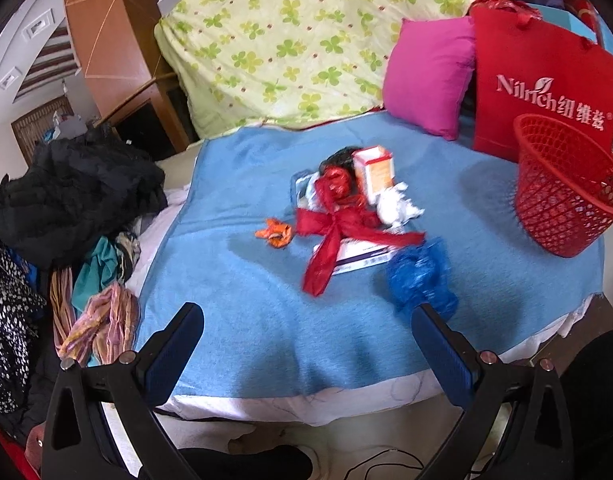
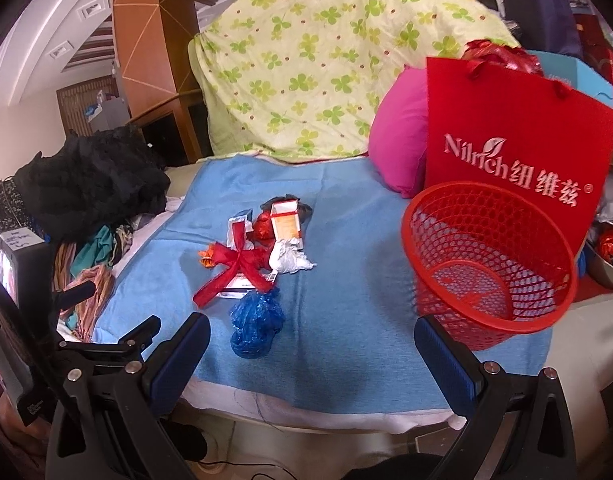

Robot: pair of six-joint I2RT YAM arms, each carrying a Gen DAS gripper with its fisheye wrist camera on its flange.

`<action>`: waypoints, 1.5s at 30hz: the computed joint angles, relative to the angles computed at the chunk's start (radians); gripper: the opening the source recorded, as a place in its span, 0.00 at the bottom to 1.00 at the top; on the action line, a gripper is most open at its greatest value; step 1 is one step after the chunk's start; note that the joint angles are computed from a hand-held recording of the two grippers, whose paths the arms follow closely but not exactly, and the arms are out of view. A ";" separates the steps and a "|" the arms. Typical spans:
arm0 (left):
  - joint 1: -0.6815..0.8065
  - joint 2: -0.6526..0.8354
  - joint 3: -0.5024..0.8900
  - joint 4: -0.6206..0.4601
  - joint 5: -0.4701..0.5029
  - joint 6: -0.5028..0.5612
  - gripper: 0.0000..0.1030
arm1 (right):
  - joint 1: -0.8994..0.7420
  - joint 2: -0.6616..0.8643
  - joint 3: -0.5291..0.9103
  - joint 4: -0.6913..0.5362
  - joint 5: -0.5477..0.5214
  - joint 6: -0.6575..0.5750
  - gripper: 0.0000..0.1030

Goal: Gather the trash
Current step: 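Grasp the blue plastic bag with the right tool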

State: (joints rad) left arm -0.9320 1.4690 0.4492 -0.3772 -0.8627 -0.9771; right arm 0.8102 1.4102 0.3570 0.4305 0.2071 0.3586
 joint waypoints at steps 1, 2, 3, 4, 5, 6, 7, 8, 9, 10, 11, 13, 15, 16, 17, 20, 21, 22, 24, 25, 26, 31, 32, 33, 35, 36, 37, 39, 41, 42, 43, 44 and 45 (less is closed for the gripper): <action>0.018 0.000 -0.015 0.023 0.007 0.012 1.00 | -0.006 0.050 0.024 0.016 -0.021 -0.001 1.00; 0.059 -0.009 -0.045 0.064 0.022 0.039 1.00 | -0.012 0.089 0.044 0.027 -0.039 -0.001 1.00; 0.096 -0.017 -0.069 0.095 0.034 0.060 1.00 | -0.018 0.137 0.068 0.040 -0.062 0.003 1.00; 0.125 -0.024 -0.085 0.115 0.043 0.078 1.00 | -0.025 0.189 0.094 0.057 -0.087 0.010 1.00; 0.169 -0.033 -0.110 0.152 0.054 0.107 1.00 | -0.033 0.240 0.121 0.072 -0.117 0.017 1.00; 0.208 -0.039 -0.132 0.189 0.062 0.138 1.00 | -0.038 0.278 0.138 0.089 -0.137 0.021 1.00; 0.242 -0.040 -0.150 0.224 0.068 0.165 1.00 | -0.045 0.348 0.185 0.098 -0.178 0.030 1.00; 0.280 -0.042 -0.167 0.262 0.078 0.199 1.00 | -0.048 0.398 0.221 0.100 -0.201 0.035 1.00; 0.313 -0.042 -0.181 0.296 0.087 0.231 1.00 | -0.048 0.438 0.255 0.096 -0.217 0.040 1.00; 0.353 -0.037 -0.195 0.342 0.100 0.270 1.00 | -0.050 0.503 0.310 0.088 -0.250 0.048 1.00; 0.386 -0.029 -0.205 0.382 0.115 0.301 1.00 | -0.052 0.548 0.350 0.082 -0.275 0.054 1.00; 0.456 -0.002 -0.222 0.475 0.149 0.374 1.00 | -0.056 0.643 0.441 0.065 -0.321 0.068 1.00; 0.532 0.036 -0.224 0.564 0.204 0.451 1.00 | -0.058 0.718 0.526 0.027 -0.349 0.082 0.96; 0.559 0.056 -0.222 0.598 0.231 0.480 1.00 | -0.064 0.752 0.571 -0.001 -0.370 0.084 0.88; 0.600 0.091 -0.216 0.651 0.271 0.520 1.00 | -0.069 0.778 0.608 -0.031 -0.392 0.084 0.85; 0.660 0.187 -0.184 0.744 0.338 0.581 1.00 | -0.075 0.867 0.730 -0.113 -0.428 0.100 0.76; 0.672 0.213 -0.166 0.759 0.359 0.593 1.00 | -0.081 0.880 0.742 -0.118 -0.447 0.100 0.70; 0.685 0.231 -0.153 0.774 0.380 0.607 1.00 | -0.081 0.906 0.778 -0.141 -0.462 0.102 0.65; 0.723 0.274 -0.122 0.814 0.440 0.640 1.00 | -0.081 0.934 0.812 -0.159 -0.472 0.105 0.62; 0.745 0.294 -0.102 0.826 0.474 0.651 1.00 | -0.080 0.939 0.813 -0.149 -0.476 0.108 0.61; 0.766 0.315 -0.080 0.842 0.511 0.661 1.00 | -0.078 0.938 0.810 -0.141 -0.477 0.108 0.60; 0.836 0.453 0.087 0.856 0.680 0.682 1.00 | -0.083 0.921 0.778 -0.119 -0.481 0.094 0.57; 0.843 0.483 0.120 0.855 0.707 0.684 1.00 | -0.085 0.917 0.772 -0.115 -0.481 0.092 0.57; 0.845 0.511 0.157 0.846 0.727 0.680 0.99 | -0.089 0.911 0.763 -0.110 -0.482 0.089 0.57; 0.849 0.558 0.211 0.844 0.760 0.678 0.99 | -0.094 0.896 0.739 -0.092 -0.480 0.080 0.57; 0.853 0.595 0.255 0.836 0.784 0.672 0.98 | -0.099 0.891 0.728 -0.084 -0.481 0.077 0.57; 0.855 0.617 0.283 0.823 0.791 0.666 0.96 | -0.103 0.884 0.716 -0.074 -0.482 0.076 0.57; 0.864 0.666 0.354 0.779 0.833 0.644 0.85 | -0.111 0.873 0.698 -0.063 -0.477 0.072 0.57; 0.881 0.701 0.401 0.753 0.902 0.626 0.75 | -0.116 0.866 0.687 -0.057 -0.467 0.068 0.57; 0.887 0.725 0.435 0.732 0.935 0.607 0.72 | -0.118 0.862 0.680 -0.052 -0.463 0.067 0.57; 0.887 0.738 0.452 0.722 0.940 0.601 0.64 | -0.121 0.858 0.673 -0.047 -0.459 0.066 0.57; 0.888 0.754 0.472 0.711 0.956 0.593 0.59 | -0.123 0.854 0.667 -0.042 -0.457 0.064 0.57; 0.890 0.756 0.474 0.717 0.970 0.588 0.55 | -0.126 0.853 0.664 -0.039 -0.456 0.062 0.57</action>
